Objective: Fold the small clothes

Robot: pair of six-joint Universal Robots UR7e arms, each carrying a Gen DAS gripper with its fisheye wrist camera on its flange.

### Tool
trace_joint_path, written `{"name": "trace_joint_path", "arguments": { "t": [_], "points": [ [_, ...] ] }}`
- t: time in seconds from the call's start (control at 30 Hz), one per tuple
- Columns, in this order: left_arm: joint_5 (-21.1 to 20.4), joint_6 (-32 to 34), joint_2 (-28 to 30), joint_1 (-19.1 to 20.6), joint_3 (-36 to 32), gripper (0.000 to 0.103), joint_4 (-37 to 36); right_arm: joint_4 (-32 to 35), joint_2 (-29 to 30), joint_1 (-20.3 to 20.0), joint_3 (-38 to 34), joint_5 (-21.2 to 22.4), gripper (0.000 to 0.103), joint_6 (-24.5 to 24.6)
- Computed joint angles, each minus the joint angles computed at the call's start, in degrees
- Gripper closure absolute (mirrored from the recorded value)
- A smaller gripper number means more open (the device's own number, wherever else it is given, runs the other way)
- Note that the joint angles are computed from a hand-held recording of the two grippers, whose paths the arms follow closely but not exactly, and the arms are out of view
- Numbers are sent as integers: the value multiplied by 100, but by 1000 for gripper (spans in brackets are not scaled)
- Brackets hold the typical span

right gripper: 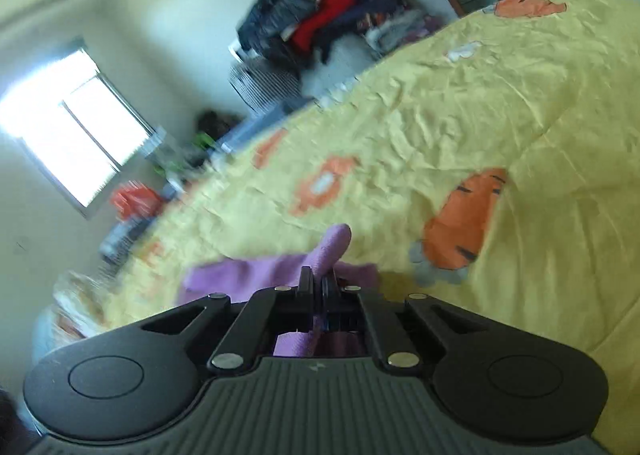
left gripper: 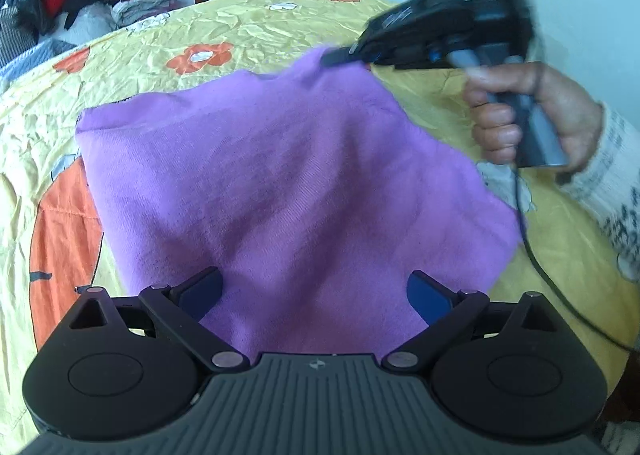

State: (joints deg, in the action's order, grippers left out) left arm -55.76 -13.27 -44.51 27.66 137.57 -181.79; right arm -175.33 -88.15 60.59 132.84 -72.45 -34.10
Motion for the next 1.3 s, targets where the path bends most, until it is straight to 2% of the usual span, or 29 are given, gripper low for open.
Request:
{"name": "trace_joint_path", "arguments": {
  "t": [0.03,0.07,0.17,0.2,0.27,0.33,0.43,0.47,0.53,0.57,0.6,0.67,0.73,0.77,0.8,0.87,0.93,0.97,1.03,1.07,1.1,1.13,1.2,1.23,1.27,1.3],
  "points": [
    [-37,-12,-10,-15,19,3,21,-187,200,124,-63,-436,99,-95],
    [-44,-40,-27,-42,36,2,67,-358,323,168,-75,-671,99,-264],
    [-160,-265,-233,-31,113,5,138,25,90,247,-156,-762,96,2],
    [-212,-347,-347,-1,148,6,117,-132,-83,289,-13,-751,96,-39],
    [-43,-487,-490,39,189,6,-68,-313,-518,372,334,-682,96,-500],
    [257,-558,-516,149,104,6,-316,124,-927,387,569,-481,96,-902],
    [243,-383,-390,610,-311,6,-610,426,-1080,443,866,-535,96,-1323],
    [356,-283,-275,756,-520,6,-529,239,-952,535,949,-771,96,-1400],
    [654,-306,-40,1039,-970,9,99,-565,-476,686,1057,-1353,98,-1590],
    [879,-276,105,1140,-1132,5,318,-701,-373,651,1036,-1370,98,-1705],
    [864,-314,142,1247,-1169,0,297,-598,-373,518,983,-1148,98,-1581],
    [562,-835,-139,1353,-993,6,217,31,-635,444,823,-980,95,-1146],
    [728,-1072,-398,1174,-629,6,-88,61,-956,322,902,-752,62,-1165],
    [769,-1036,-508,1128,-452,4,-346,221,-1088,231,857,-648,18,-1127],
    [711,-1074,-638,1158,-337,3,-437,489,-1176,104,756,-494,0,-1083],
    [281,-1290,-925,1435,-324,5,-163,1104,-1221,-213,507,-97,2,-1013],
    [-258,-1252,-999,1767,-421,5,-142,1849,-1063,-371,154,72,4,-758],
    [-503,-1244,-984,1872,-430,2,-236,2041,-972,-413,58,95,5,-664],
    [-764,-1237,-925,1953,-487,2,-339,2205,-902,-498,11,242,6,-716],
    [-998,-1243,-882,2008,-523,3,-381,2404,-904,-501,-41,287,14,-715],
    [-1077,-1321,-823,2002,-579,8,-358,2661,-931,-506,-81,337,41,-709],
    [-1057,-1352,-769,1951,-615,12,-320,2880,-902,-460,-120,267,52,-705],
    [-1066,-1379,-685,1875,-711,30,-122,2617,-842,-272,3,-94,56,-765],
    [-893,-1461,-666,1799,-745,35,1,2594,-852,-274,45,-65,56,-793],
    [-763,-1467,-652,1746,-788,48,154,2625,-848,-275,44,-44,56,-745],
    [-725,-1445,-640,1735,-814,63,214,2580,-836,-245,56,-70,71,-723]
  ]
}}
